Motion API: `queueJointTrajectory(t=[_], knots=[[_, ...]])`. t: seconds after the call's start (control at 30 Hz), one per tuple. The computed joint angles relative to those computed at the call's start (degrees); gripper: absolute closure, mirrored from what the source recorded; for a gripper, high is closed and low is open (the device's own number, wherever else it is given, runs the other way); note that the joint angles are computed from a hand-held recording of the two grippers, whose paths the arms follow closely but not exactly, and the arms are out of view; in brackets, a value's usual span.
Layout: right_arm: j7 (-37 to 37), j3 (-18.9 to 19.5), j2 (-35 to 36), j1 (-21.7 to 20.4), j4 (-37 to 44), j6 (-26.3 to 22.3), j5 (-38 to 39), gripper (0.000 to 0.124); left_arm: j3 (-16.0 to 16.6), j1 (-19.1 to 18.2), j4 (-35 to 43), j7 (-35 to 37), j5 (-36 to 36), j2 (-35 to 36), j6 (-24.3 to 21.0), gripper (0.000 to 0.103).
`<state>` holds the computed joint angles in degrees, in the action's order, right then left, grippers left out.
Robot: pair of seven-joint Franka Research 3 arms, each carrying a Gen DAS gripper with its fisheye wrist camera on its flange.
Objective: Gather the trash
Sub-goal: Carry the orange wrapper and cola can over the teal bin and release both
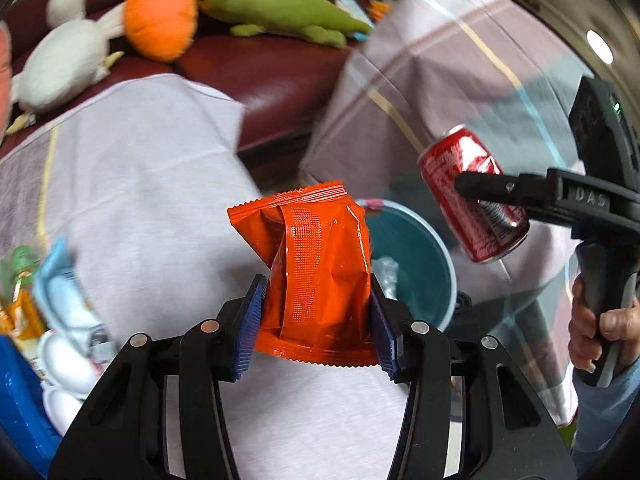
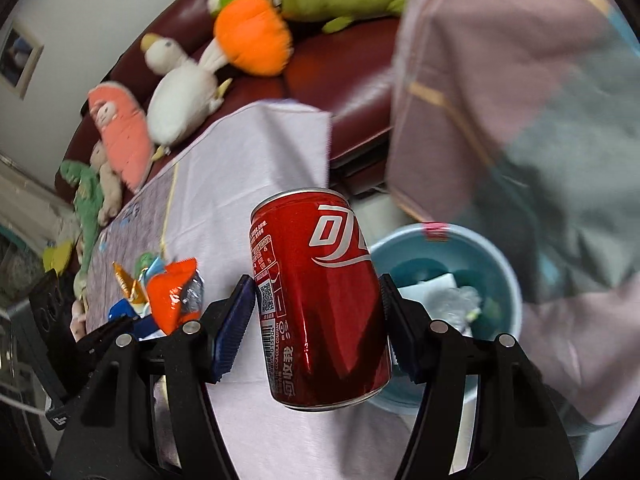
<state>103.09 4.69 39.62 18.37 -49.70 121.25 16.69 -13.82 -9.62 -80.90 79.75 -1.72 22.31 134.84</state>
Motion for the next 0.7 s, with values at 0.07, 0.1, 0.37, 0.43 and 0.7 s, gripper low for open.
queueJointTrajectory(t=[0.07, 0.1, 0.37, 0.43, 0.7], knots=[[-0.57, -0.04, -2.67, -0.74, -4.96, 2.03, 0.73, 0.064, -0.26, -1.05, 2.75, 0.17, 0.87, 2.19, -1.58, 0.053], [-0.68, -0.09, -3.43, -1.0, -6.51, 2.64, 0.98, 0.064, -0.35, -1.89, 4.81, 0.18, 1.59, 3.81, -2.8, 0.053], [-1.22, -0.16, -7.03, -3.54, -15.7, 6.55, 4.03, 0.064, -0.54, -5.84, 15.71, 0.46, 3.71, 12.49, -9.88, 0.043], [-1.15, -0.23, -7.16, -3.83, -16.41, 6.72, 4.3, 0.064, -0.26, -6.66, 16.77, 0.5, 4.49, 13.37, -10.17, 0.035], [-1.09, -0.19, -5.97, -4.37, -16.04, 6.16, 4.74, 0.064, -0.15, -6.58, 16.17, 0.21, 4.53, 13.44, -10.97, 0.015]])
